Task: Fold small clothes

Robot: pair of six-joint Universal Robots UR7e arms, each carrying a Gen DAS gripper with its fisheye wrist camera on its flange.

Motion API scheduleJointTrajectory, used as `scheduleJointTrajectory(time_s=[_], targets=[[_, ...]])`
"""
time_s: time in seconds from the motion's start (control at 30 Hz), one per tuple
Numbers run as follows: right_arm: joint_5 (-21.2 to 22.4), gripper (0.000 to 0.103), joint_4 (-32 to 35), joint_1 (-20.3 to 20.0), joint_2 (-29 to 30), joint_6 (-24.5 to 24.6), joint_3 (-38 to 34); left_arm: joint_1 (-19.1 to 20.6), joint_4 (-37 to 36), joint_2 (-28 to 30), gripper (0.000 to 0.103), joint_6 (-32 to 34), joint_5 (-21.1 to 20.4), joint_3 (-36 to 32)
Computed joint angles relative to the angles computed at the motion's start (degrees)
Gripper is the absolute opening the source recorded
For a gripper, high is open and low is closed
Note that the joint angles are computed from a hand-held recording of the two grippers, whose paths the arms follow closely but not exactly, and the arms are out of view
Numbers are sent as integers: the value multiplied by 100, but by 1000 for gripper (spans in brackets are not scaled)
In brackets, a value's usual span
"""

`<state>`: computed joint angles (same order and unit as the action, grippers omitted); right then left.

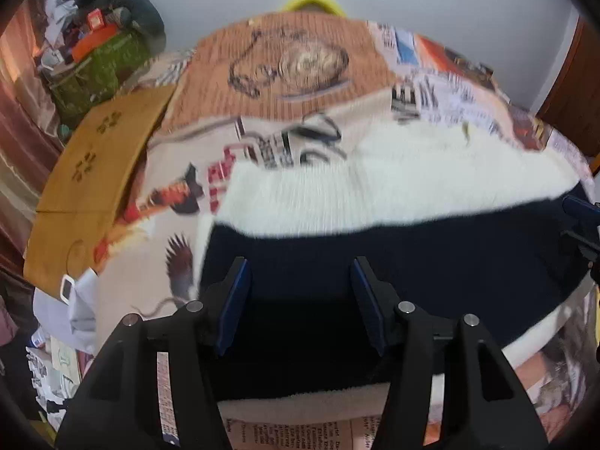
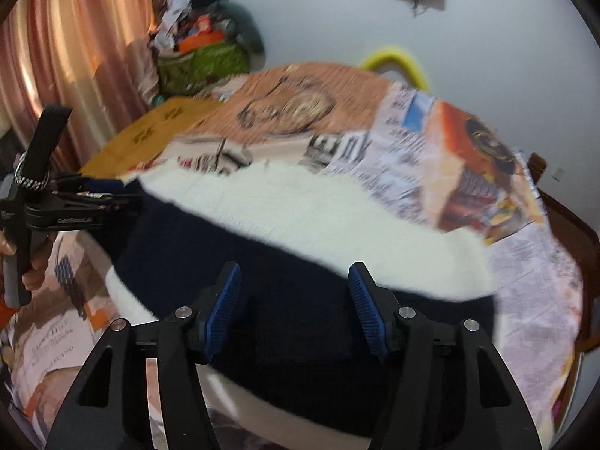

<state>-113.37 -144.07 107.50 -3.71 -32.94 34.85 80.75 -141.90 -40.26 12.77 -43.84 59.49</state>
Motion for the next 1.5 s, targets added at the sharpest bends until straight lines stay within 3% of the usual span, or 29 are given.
scheduleJointTrajectory(time_s=[0.1, 0.37, 0.63, 0.7, 0.73, 0.97, 1.1, 1.27, 1.43, 1.5], targets=[[-190, 56, -3, -44, -28, 44, 200, 59, -110, 31, 63, 149, 153, 77], [-107, 58, -562, -129, -681, 306, 1322, 29, -1473, -332, 66, 1136, 672, 1032], [-312, 63, -926, -44, -901, 166, 1752, 134, -1396, -1107, 67, 103, 433, 1880], [-301, 63, -1006, 1, -904, 83, 1758, 129, -1211, -1261, 83, -383, 463, 2011], [-259, 63, -1043, 24, -910, 52, 1769, 122, -1151, -1362, 84, -691, 433, 2120], [232, 75, -1372, 201, -745, -313, 1657, 168, -483, -1657, 85, -1673, -509, 2393], [129, 75, -1126, 239, -383, -470, 1178, 311, 82, -1545, 85, -2136, -1416, 2062], [-40, 75, -523, 189, 31, -299, 513, 540, 561, -1278, 85, -2723, -2481, 1525], [32, 76, 123, 98, 163, 15, 153, 679, 555, -997, 88, -2910, -2914, 1057], [219, 80, 446, 50, 133, 158, 81, 684, 527, -878, 86, -2822, -2758, 875]])
